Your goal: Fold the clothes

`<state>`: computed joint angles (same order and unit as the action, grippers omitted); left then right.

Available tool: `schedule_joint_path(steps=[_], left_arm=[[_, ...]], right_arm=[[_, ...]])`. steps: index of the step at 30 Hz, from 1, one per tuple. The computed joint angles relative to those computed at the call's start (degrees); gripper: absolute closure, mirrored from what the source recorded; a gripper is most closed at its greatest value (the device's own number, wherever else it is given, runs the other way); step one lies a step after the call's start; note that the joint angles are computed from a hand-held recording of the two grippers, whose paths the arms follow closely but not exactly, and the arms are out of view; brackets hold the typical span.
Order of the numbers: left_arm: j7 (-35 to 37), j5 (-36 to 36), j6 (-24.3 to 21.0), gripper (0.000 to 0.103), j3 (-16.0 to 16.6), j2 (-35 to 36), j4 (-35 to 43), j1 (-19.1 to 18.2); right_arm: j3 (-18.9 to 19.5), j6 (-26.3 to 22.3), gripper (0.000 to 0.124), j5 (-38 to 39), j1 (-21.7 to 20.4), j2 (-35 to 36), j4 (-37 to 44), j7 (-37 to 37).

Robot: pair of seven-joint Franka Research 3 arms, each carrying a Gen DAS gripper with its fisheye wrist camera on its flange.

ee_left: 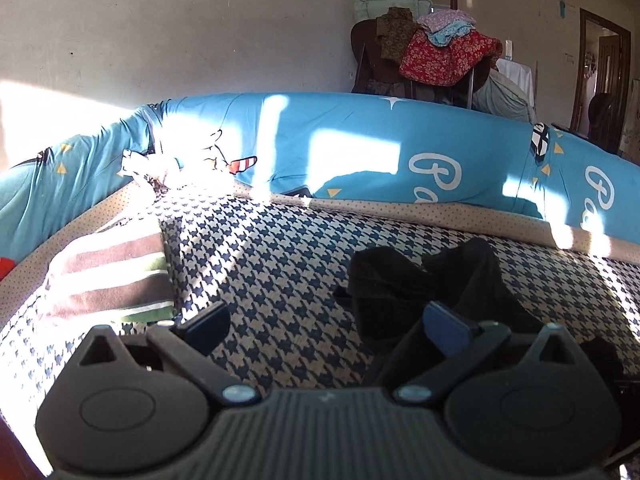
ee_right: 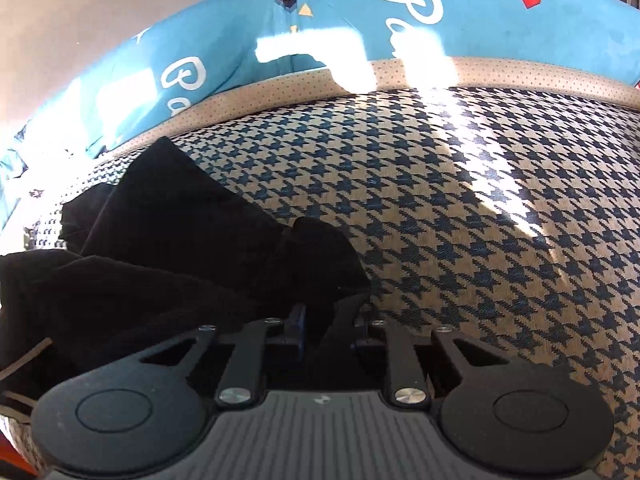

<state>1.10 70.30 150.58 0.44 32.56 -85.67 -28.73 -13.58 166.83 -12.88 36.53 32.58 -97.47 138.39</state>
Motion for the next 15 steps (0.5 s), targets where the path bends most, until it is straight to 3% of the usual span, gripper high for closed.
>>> schedule_joint_path(steps=[3, 6, 15], left_arm=[[-2.34, 1.74, -0.92, 0.0, 0.61, -0.67, -0.37, -0.4], [1.14, -1.26, -0.96, 0.0, -0.85, 0.03, 0.26, 0.9], [10.45, -8.49, -1.12, 0.0, -1.8, 2.7, 2.76, 1.01]], right_arm=[[6.02, 3.77, 0.107, 3.49, -4.32, -1.46, -2.27, -6.24], [11.55, 6.83, 0.107, 6.69, -7.58, -2.48, -4.21, -14.13], [31.17, 9.06, 0.109, 14.23, -18.96, -2.34, -6.77, -38.47]])
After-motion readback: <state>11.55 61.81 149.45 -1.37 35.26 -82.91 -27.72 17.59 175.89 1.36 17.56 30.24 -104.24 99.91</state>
